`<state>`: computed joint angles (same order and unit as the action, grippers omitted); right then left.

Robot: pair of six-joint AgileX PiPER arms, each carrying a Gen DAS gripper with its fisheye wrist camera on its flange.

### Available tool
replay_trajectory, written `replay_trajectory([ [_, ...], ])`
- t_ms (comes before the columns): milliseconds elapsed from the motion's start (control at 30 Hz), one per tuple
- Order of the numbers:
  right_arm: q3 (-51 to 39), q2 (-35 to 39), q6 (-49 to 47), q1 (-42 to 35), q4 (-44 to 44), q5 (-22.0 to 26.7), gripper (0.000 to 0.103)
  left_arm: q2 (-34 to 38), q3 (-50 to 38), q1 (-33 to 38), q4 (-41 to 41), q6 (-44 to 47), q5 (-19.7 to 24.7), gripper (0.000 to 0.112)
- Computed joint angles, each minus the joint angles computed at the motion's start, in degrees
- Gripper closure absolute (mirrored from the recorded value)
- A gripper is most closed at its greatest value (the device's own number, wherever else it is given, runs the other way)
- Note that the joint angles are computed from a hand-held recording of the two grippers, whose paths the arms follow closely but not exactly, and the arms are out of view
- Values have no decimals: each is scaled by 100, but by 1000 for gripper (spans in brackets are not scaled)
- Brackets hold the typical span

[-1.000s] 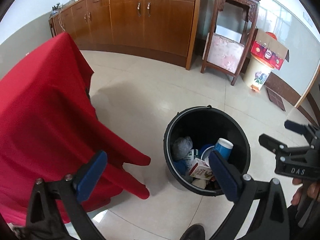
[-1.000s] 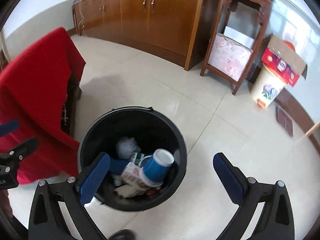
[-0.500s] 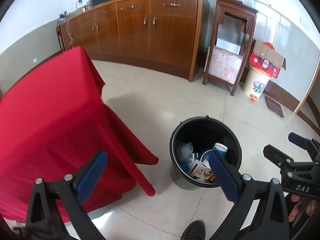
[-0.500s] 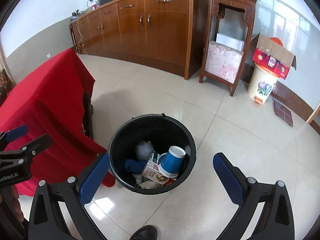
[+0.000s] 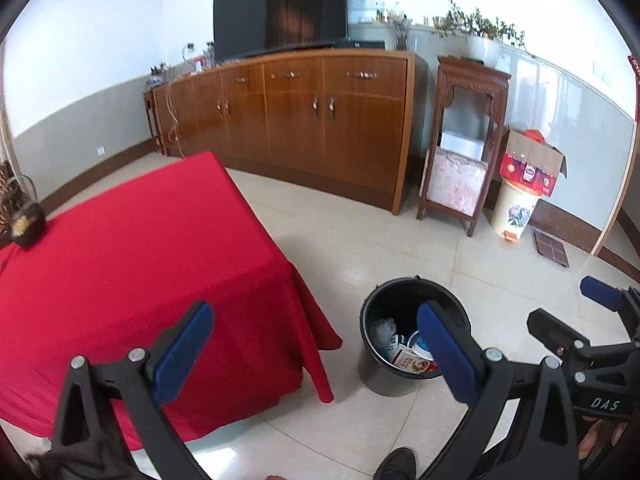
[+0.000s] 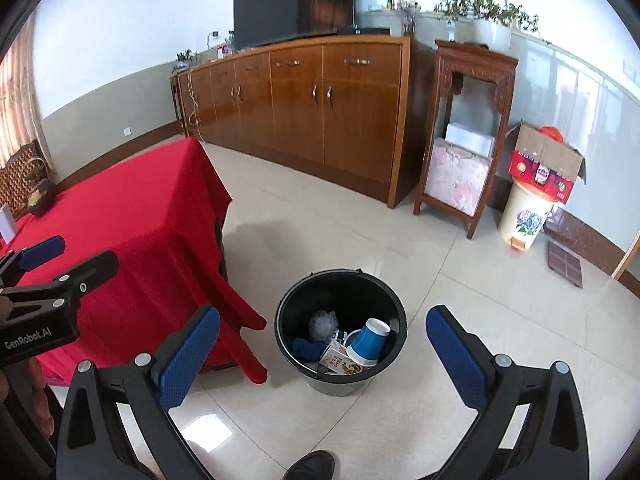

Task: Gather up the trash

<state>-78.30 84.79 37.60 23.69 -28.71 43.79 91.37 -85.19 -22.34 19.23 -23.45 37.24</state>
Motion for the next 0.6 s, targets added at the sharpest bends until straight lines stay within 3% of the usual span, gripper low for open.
replay_trajectory([
  [167, 19, -442, 532, 457, -588, 445, 0, -535, 270, -102, 452, -373, -22, 10],
  [333, -37, -728, 1282, 1130, -1816, 886, 0, -886, 493, -246, 1165, -988, -77, 10],
  [600, -382, -705, 1436, 1383, -1874, 1147, 0, -1102, 666, -219, 1296, -1215, -132, 10],
])
